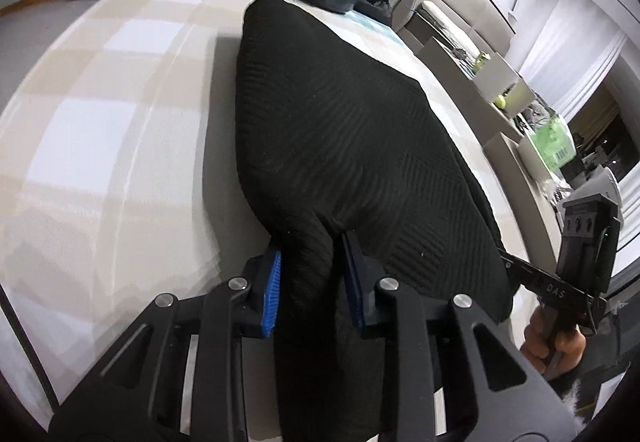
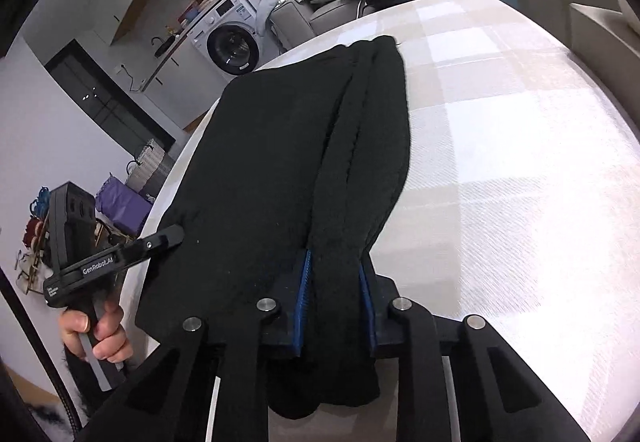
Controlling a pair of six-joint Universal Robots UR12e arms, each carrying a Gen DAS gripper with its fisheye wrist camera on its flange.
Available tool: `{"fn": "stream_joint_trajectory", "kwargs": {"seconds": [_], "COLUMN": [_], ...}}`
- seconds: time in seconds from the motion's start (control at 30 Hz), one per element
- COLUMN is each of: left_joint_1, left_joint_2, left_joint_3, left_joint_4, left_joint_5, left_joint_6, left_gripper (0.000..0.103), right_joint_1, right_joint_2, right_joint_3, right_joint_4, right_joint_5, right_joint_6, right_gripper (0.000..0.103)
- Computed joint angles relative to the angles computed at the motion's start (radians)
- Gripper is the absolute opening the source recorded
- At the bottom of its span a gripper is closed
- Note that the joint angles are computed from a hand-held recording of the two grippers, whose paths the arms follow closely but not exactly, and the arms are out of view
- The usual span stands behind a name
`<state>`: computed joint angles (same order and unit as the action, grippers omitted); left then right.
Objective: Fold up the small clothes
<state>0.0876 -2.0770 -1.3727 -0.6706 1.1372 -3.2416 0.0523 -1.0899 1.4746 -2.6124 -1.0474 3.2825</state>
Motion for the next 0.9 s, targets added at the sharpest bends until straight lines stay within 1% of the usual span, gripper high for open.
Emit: {"fn": "stream_joint_trajectory", "kwargs": {"seconds": [0.17, 0.27, 0.37, 0.43, 0.47, 0.5, 0.53, 0.57, 0.6, 0.63, 0.67, 0.7, 0.73, 0.77, 0.8, 0.83, 0.87, 0.9], "left_joint_1": [-0.006, -0.009, -0.012, -0.02, -0.024, -0.028, -0.03, -0.03, -0.028, -0.03, -0.032, -0.033, -0.036, -0.038, -0.039, -0.042, -0.045, -0.041], "left_joint_2": [-0.056, -0.079, -0.084, -0.075, -0.071, -0.062, -0.056, -0.047, -0.034, -0.023, -0.011, 0.001, 0.012, 0.023, 0.035, 0.045, 0.054, 0.064], "left_joint_3": [0.095, 0.137, 0.145, 0.13, 0.126, 0.117, 0.109, 0.092, 0.071, 0.053, 0.037, 0.018, -0.001, -0.021, -0.043, -0.061, -0.079, -0.101], "left_joint_4": [-0.032, -0.051, -0.05, -0.032, -0.032, -0.03, -0.018, 0.016, 0.049, 0.079, 0.104, 0.131, 0.169, 0.213, 0.255, 0.288, 0.324, 0.354], "left_joint_5": [0.045, 0.056, 0.068, 0.091, 0.112, 0.138, 0.154, 0.162, 0.165, 0.172, 0.187, 0.199, 0.209, 0.216, 0.222, 0.235, 0.247, 0.245], "left_joint_6": [0.003, 0.008, 0.009, 0.011, 0.015, 0.018, 0.017, 0.017, 0.023, 0.031, 0.043, 0.052, 0.064, 0.079, 0.095, 0.108, 0.113, 0.118], "left_gripper": [0.024, 0.024, 0.024, 0.027, 0.03, 0.037, 0.042, 0.043, 0.045, 0.052, 0.059, 0.073, 0.082, 0.085, 0.091, 0.101, 0.102, 0.102], "right_joint_1": [0.022, 0.035, 0.039, 0.037, 0.033, 0.034, 0.033, 0.031, 0.029, 0.028, 0.026, 0.024, 0.022, 0.022, 0.022, 0.023, 0.025, 0.028], "right_joint_2": [0.053, 0.076, 0.084, 0.079, 0.07, 0.067, 0.068, 0.066, 0.058, 0.049, 0.039, 0.03, 0.02, 0.011, 0.006, -0.001, -0.007, -0.011], "right_joint_3": [-0.085, -0.121, -0.143, -0.142, -0.132, -0.131, -0.133, -0.127, -0.112, -0.099, -0.083, -0.067, -0.053, -0.041, -0.033, -0.016, -0.003, 0.005], "right_joint_4": [0.012, 0.006, 0.036, 0.046, 0.045, 0.047, 0.034, 0.008, -0.016, -0.041, -0.069, -0.099, -0.124, -0.149, -0.177, -0.222, -0.258, -0.286], "right_joint_5": [-0.058, -0.116, -0.134, -0.143, -0.144, -0.154, -0.167, -0.166, -0.165, -0.168, -0.167, -0.16, -0.153, -0.148, -0.142, -0.138, -0.141, -0.148], "right_joint_6": [0.034, 0.04, 0.018, -0.012, -0.022, -0.031, -0.043, -0.055, -0.066, -0.073, -0.077, -0.08, -0.085, -0.093, -0.099, -0.103, -0.111, -0.119], "right_gripper": [0.02, 0.021, 0.024, 0.029, 0.036, 0.045, 0.047, 0.053, 0.063, 0.068, 0.077, 0.085, 0.089, 0.099, 0.102, 0.102, 0.103, 0.103]}}
